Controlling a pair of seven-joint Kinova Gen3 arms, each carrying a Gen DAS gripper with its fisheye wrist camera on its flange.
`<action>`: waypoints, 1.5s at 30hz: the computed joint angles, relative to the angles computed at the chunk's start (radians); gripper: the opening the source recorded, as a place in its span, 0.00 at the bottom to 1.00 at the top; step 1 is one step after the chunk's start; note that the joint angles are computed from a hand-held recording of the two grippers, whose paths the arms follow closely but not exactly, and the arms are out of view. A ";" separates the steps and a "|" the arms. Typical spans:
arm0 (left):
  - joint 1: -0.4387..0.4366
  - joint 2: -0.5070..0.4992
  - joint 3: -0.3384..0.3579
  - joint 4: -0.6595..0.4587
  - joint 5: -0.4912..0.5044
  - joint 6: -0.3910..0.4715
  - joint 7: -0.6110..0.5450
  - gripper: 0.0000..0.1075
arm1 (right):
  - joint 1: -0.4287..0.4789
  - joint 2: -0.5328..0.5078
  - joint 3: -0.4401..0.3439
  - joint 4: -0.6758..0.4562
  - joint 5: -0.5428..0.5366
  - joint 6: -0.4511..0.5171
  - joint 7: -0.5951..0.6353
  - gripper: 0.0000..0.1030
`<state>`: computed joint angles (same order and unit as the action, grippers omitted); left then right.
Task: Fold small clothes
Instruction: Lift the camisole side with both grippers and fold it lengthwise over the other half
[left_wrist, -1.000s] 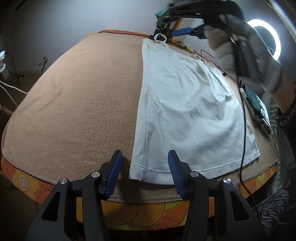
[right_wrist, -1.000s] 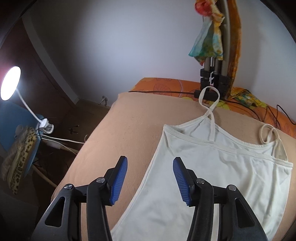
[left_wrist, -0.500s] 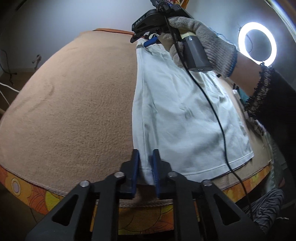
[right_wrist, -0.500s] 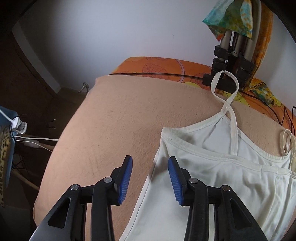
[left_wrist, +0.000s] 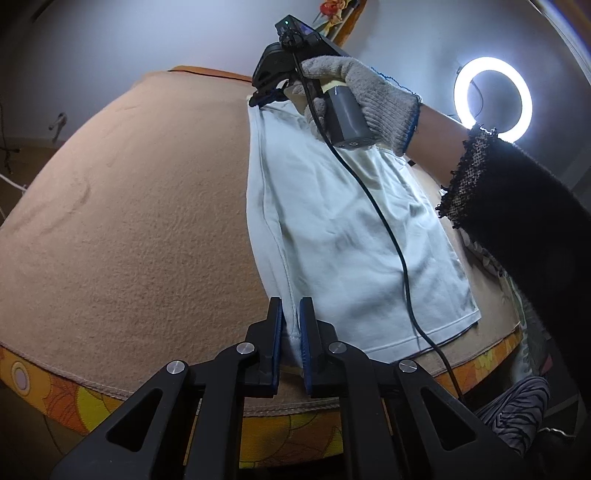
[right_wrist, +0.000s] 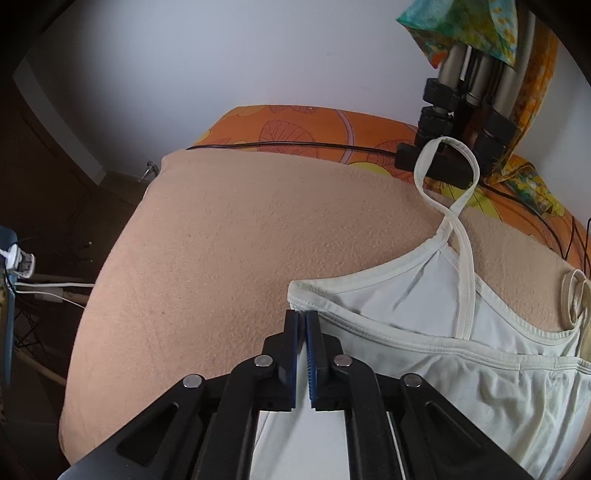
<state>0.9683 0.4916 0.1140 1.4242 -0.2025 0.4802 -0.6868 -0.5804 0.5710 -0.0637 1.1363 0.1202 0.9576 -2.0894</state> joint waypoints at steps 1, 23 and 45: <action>0.003 -0.001 -0.001 -0.001 -0.002 -0.004 0.000 0.07 | 0.011 -0.005 -0.005 0.007 -0.011 -0.011 0.003 0.00; 0.017 0.097 0.087 -0.216 0.064 0.068 -0.260 0.07 | 0.113 -0.253 0.004 0.224 0.046 -0.025 0.053 0.00; 0.052 0.245 0.070 -0.494 0.176 0.310 -0.400 0.10 | 0.246 -0.301 -0.015 0.389 -0.046 -0.174 0.144 0.42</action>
